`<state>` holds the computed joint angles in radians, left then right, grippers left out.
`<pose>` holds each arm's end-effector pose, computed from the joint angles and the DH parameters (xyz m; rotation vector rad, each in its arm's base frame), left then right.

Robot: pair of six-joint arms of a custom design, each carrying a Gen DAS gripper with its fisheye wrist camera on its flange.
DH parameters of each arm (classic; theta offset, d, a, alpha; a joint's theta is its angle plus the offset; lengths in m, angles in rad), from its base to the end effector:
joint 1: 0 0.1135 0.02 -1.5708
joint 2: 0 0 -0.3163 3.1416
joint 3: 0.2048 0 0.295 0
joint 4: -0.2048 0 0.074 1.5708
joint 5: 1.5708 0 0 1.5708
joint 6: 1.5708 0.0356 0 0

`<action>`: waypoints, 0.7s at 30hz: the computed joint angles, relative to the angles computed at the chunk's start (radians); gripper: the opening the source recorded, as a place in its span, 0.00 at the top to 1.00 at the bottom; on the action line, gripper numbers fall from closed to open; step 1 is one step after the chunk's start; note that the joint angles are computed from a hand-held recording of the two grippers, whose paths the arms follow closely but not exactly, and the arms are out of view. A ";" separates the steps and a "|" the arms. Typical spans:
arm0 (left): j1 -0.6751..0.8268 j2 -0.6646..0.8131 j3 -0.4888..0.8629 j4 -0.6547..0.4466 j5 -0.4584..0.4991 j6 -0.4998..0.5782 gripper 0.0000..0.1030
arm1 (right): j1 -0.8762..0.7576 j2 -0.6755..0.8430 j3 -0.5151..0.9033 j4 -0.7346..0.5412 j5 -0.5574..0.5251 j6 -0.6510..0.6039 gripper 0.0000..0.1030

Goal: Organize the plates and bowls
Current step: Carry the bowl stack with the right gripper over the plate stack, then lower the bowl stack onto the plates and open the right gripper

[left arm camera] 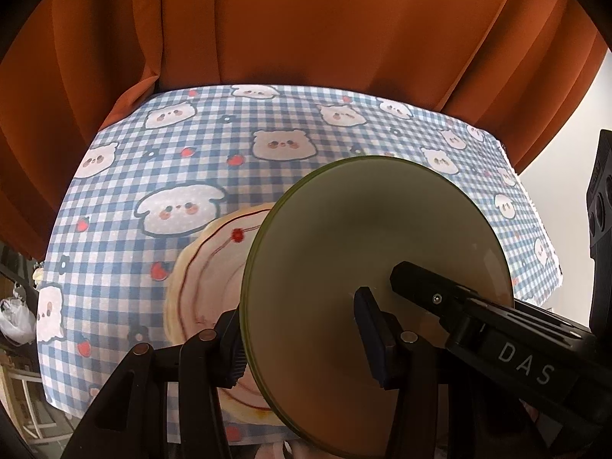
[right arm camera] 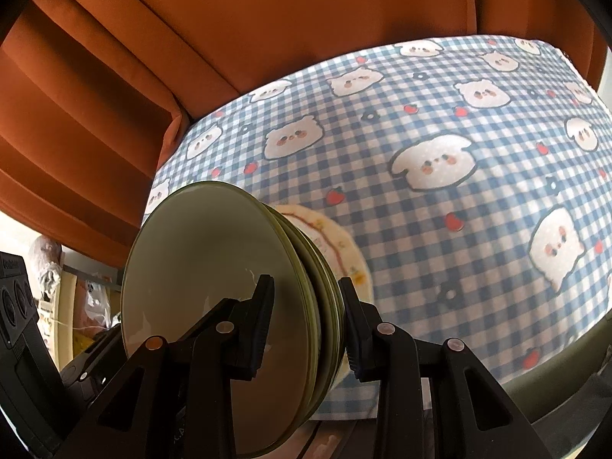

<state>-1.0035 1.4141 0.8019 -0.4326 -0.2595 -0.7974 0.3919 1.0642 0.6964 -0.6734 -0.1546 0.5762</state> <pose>0.1667 -0.2447 0.2153 0.1764 2.5918 -0.3373 0.1945 0.0863 0.2480 0.1917 2.6890 0.5249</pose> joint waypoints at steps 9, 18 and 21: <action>0.079 -0.030 -0.071 0.034 0.091 0.060 0.53 | 0.132 0.076 0.001 0.048 0.072 0.143 0.65; 0.148 0.018 -0.072 0.050 0.174 0.104 0.53 | 0.155 0.162 0.016 0.064 0.077 0.185 0.65; 0.177 0.035 -0.064 0.047 0.194 0.115 0.53 | 0.144 0.204 0.032 0.074 0.061 0.171 0.65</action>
